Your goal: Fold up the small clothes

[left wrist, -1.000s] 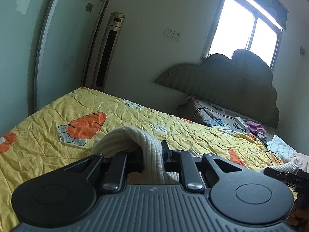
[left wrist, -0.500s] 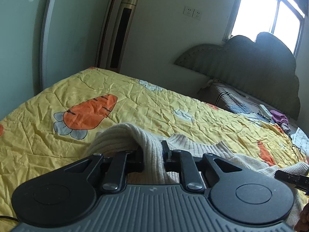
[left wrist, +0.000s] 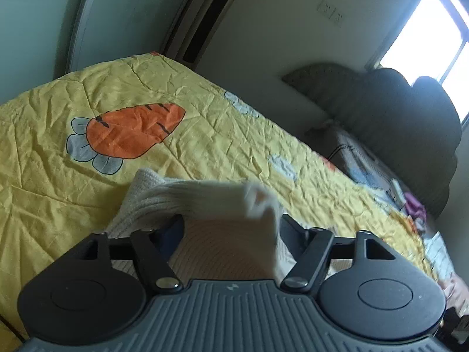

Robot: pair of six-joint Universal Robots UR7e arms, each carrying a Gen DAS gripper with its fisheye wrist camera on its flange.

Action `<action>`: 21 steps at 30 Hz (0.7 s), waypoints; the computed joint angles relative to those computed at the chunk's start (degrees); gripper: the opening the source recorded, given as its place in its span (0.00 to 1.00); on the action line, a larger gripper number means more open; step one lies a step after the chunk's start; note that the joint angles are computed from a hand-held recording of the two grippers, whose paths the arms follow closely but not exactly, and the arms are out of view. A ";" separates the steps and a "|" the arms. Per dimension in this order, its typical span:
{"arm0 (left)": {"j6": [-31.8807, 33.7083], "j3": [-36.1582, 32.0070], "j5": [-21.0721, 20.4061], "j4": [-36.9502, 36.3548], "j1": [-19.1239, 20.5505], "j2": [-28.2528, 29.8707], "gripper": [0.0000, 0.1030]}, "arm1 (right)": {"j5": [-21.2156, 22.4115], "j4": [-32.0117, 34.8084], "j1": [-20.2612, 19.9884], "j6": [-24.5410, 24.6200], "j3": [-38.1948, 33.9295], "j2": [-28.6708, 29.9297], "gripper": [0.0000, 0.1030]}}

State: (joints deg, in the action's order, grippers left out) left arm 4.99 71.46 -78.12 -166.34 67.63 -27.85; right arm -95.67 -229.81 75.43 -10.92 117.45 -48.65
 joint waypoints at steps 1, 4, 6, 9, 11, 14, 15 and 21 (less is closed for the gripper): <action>-0.11 0.01 -0.11 -1.38 -0.04 0.10 0.74 | -0.27 0.13 0.12 -0.18 -0.20 0.08 0.74; 0.81 -0.06 1.25 -3.93 -0.59 0.19 0.75 | -0.99 0.41 0.39 -0.17 -0.58 0.22 0.74; 1.51 0.19 0.98 -4.00 -0.55 -0.17 0.75 | -1.12 0.15 0.51 -0.22 -0.53 0.29 0.75; 4.84 1.56 3.57 -4.18 -0.99 -0.55 0.76 | -2.32 -0.40 1.20 -0.84 -0.51 0.63 0.76; 8.07 2.69 5.97 -4.60 -1.43 -0.51 0.76 | -3.19 -0.42 2.00 -2.26 -0.71 1.04 0.78; 12.82 4.64 9.12 -5.53 -1.97 -0.26 0.76 | -4.27 1.25 3.38 -5.20 -1.42 1.66 0.81; 14.04 5.19 9.76 -6.01 -2.08 -0.14 0.76 | -4.92 2.04 4.00 -6.74 -1.72 1.99 0.83; 21.39 7.86 13.71 -10.38 -2.61 0.72 0.76 | -16.99 3.29 7.97 -15.30 -5.78 6.09 0.86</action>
State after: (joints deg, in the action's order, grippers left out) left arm 26.38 79.32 -64.41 -176.72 65.02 -27.12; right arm -112.65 -226.52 83.40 -26.22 111.67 -42.56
